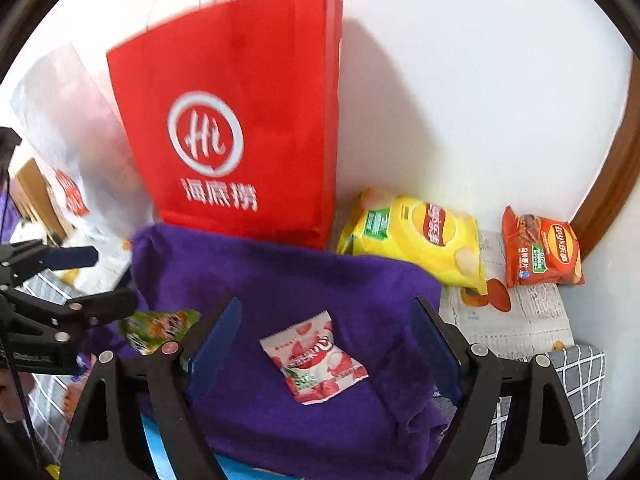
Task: Organize snacks
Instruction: 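Withdraw both tools back toward the remaining snack pile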
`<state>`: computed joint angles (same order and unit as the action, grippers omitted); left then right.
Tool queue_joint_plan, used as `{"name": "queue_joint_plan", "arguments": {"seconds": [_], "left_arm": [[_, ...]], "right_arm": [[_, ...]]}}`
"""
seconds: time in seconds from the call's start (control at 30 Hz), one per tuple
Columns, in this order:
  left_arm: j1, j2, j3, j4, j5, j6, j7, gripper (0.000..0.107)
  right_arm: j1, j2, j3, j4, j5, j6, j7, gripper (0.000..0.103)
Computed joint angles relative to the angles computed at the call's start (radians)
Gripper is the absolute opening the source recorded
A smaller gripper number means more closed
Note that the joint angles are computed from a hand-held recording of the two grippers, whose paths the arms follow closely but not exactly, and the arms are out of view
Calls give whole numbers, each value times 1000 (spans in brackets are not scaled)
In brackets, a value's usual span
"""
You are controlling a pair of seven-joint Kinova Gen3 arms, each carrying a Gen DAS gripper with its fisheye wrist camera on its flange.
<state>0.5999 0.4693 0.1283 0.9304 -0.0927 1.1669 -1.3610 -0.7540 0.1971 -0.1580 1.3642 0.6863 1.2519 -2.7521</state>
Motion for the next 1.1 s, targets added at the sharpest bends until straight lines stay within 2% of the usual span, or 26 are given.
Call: {"name": "queue_joint_plan", "arguments": {"seconds": [0.1, 0.17, 0.27, 0.43, 0.53, 0.63, 0.8, 0.93, 1.1], "left_arm": [[-20, -40, 12, 38, 26, -39, -17, 84], [-36, -73, 23, 79, 49, -85, -29, 84], [-44, -114, 31, 116, 58, -127, -39, 84], [-47, -138, 50, 77, 71, -65, -82, 83], [-6, -172, 38, 84, 10, -71, -70, 83], [-28, -213, 59, 110, 41, -67, -94, 83], [-55, -286, 73, 199, 64, -76, -123, 83], [-99, -335, 81, 266, 122, -73, -146, 83], [-137, -406, 89, 368, 160, -89, -171, 83]], "right_arm": [[-14, -31, -13, 20, 7, -4, -43, 85], [-22, -34, -25, 2, -1, 37, -48, 85], [-63, -41, -47, -8, 44, 124, -130, 85], [-64, -88, -82, -17, -55, 149, -186, 81], [-106, -90, -116, -32, -38, 215, -243, 81], [-155, -78, -142, -61, -22, 290, -277, 81], [-231, -71, -164, -62, -16, 341, -372, 81], [-287, -58, -181, -36, -14, 329, -453, 81], [-362, 2, -174, -53, -29, 368, -487, 80]]}}
